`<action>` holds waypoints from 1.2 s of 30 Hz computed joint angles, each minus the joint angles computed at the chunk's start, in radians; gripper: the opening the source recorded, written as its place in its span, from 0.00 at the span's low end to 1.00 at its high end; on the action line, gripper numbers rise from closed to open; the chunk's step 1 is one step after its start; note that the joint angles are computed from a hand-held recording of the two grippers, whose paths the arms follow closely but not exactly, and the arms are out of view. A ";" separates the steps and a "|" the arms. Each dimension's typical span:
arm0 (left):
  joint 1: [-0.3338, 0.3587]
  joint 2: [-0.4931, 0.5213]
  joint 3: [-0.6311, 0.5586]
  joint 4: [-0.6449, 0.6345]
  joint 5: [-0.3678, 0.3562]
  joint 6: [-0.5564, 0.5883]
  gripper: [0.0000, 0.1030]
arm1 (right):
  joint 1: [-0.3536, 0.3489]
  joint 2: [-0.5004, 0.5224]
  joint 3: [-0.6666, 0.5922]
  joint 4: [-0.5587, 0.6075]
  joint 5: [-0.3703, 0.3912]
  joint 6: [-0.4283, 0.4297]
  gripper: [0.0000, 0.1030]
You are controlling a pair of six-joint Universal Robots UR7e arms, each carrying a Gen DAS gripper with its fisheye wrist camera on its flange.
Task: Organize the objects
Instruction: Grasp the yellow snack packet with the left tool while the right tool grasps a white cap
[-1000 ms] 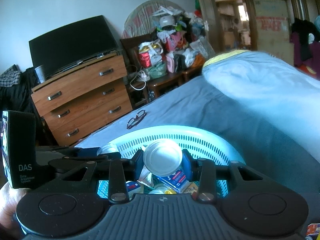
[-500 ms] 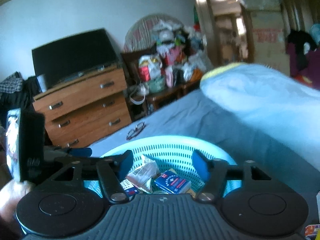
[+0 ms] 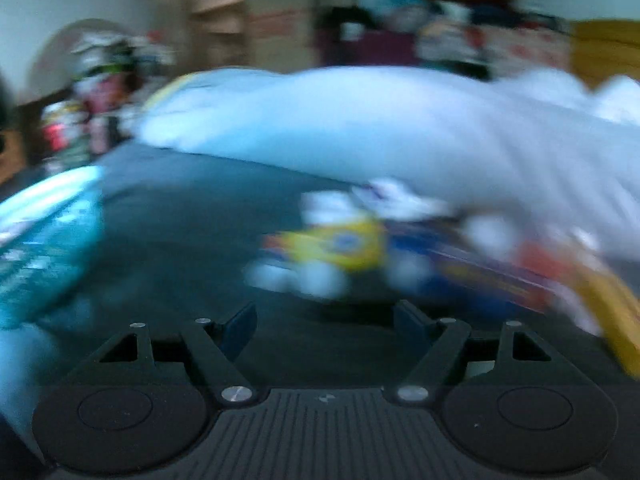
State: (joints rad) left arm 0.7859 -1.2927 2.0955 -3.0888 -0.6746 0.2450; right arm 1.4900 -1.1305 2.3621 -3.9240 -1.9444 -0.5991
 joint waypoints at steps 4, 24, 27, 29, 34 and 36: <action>-0.011 0.100 0.002 0.027 -0.073 0.012 0.82 | -0.089 -0.041 0.052 -0.062 0.037 0.014 0.74; 0.063 0.339 -0.149 0.066 -0.120 0.049 0.76 | -0.092 0.161 -0.300 0.308 0.192 -0.104 0.40; 0.066 0.372 -0.167 0.031 -0.138 0.090 0.76 | -0.110 0.111 -0.225 0.229 0.266 -0.081 0.40; 0.070 0.414 -0.192 -0.014 -0.160 0.150 0.75 | -0.125 0.054 -0.148 0.168 0.315 -0.063 0.40; 0.094 0.556 -0.266 -0.120 -0.304 0.426 0.67 | -0.197 -0.081 0.024 0.130 0.307 0.010 0.40; 0.098 0.628 -0.288 -0.178 -0.326 0.569 0.64 | -0.217 -0.100 0.045 0.139 0.297 0.013 0.40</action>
State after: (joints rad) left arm 0.8839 -0.6649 1.8079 -3.2664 -1.0003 0.8135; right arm 1.2730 -1.2304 2.4067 -3.7850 -1.6475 -0.5862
